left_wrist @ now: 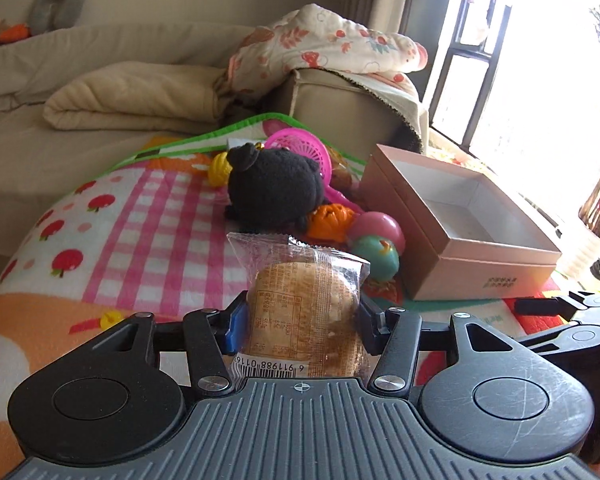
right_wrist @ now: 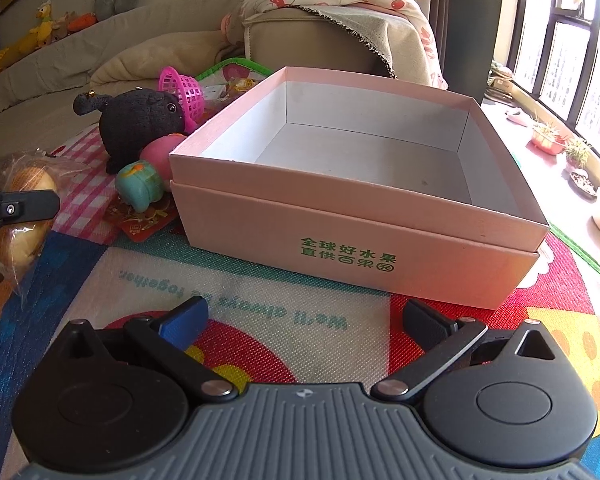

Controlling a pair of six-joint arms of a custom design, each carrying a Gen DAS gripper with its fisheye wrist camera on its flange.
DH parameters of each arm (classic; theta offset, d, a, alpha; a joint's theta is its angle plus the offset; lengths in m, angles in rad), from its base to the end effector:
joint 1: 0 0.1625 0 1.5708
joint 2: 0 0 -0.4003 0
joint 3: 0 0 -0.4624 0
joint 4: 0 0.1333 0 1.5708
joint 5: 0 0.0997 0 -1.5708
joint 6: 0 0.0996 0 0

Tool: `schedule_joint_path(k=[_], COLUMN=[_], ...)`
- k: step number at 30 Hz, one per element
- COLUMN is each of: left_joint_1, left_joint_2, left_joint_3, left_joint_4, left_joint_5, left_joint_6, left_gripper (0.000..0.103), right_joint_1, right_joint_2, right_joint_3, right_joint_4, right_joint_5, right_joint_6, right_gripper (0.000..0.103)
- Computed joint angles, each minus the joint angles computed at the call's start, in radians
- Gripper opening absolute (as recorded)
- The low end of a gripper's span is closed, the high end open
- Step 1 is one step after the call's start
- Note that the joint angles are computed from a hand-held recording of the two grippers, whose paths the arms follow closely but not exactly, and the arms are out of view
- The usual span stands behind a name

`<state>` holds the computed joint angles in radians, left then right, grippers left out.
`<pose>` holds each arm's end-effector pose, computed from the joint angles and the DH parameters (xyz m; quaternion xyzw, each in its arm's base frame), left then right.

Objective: Organize objects
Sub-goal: 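Grasp the packaged bread roll with the left gripper while the right grasps the black plush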

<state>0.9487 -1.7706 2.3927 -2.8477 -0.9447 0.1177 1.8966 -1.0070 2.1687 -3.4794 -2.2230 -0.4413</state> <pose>-0.0916 -0.4567 0.2821 0.2333 0.8757 -0.3690 0.2060 0.2370 -0.4739 0.0863 0.2217 -0.8617 0.3278 0.3177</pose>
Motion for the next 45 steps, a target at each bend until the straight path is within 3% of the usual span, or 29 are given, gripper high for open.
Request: schedule_joint_path(k=[3,7,12,16,20,23,25,26,29,32,35,41,45], left_joint_1=[-0.008,0.009,0.052,0.125,0.166,0.189,0.198,0.199,0.192,0.170,0.129,0.008,-0.059], left_joint_2=[-0.047,-0.050,-0.070,-0.087,-0.115,-0.139,-0.151,-0.156,-0.174,-0.200,-0.243,-0.304,-0.215], left_joint_3=[0.007,-0.014,-0.025,-0.056,-0.061,-0.054,-0.051,-0.048,-0.037,-0.019,0.014,0.068,0.031], left_joint_4=[0.072,0.045,-0.021,-0.023,-0.002,0.016,0.034,0.042,0.068,0.104,0.147,0.229,0.203], left_joint_5=[0.023,0.013,-0.014,-0.077,-0.114,-0.137,-0.148,-0.152,-0.164,-0.166,-0.155,-0.166,-0.215], left_joint_6=[-0.011,0.022,0.072,0.041,0.037,0.039,0.033,0.033,0.048,0.057,0.055,0.020,0.011], left_gripper=[0.058,0.058,0.058,0.058,0.058,0.058,0.058,0.058,0.058,0.058,0.058,0.058,0.058], right_joint_1=[0.037,0.120,0.170,0.169,0.157,0.153,0.161,0.164,0.174,0.199,0.218,0.225,0.219], right_joint_2=[0.004,0.052,0.199,0.397,0.538,0.612,0.679,0.683,0.567,0.383,0.219,0.022,-0.036], right_joint_3=[0.036,-0.021,-0.215,-0.443,-0.635,-0.740,-0.822,-0.826,-0.680,-0.456,-0.250,0.014,0.128], right_joint_4=[-0.110,-0.189,-0.156,-0.146,-0.072,-0.009,-0.033,-0.044,-0.013,-0.004,-0.038,-0.156,-0.344], right_joint_5=[0.044,0.035,0.025,-0.019,-0.069,-0.104,-0.185,-0.197,-0.121,-0.013,0.050,-0.021,-0.072], right_joint_6=[-0.086,-0.201,-0.295,-0.327,-0.277,-0.279,-0.342,-0.359,-0.256,-0.175,-0.165,-0.178,-0.247], right_gripper=[0.103,0.103,0.103,0.103,0.102,0.098,0.090,0.081,0.080,0.080,0.080,0.080,0.080])
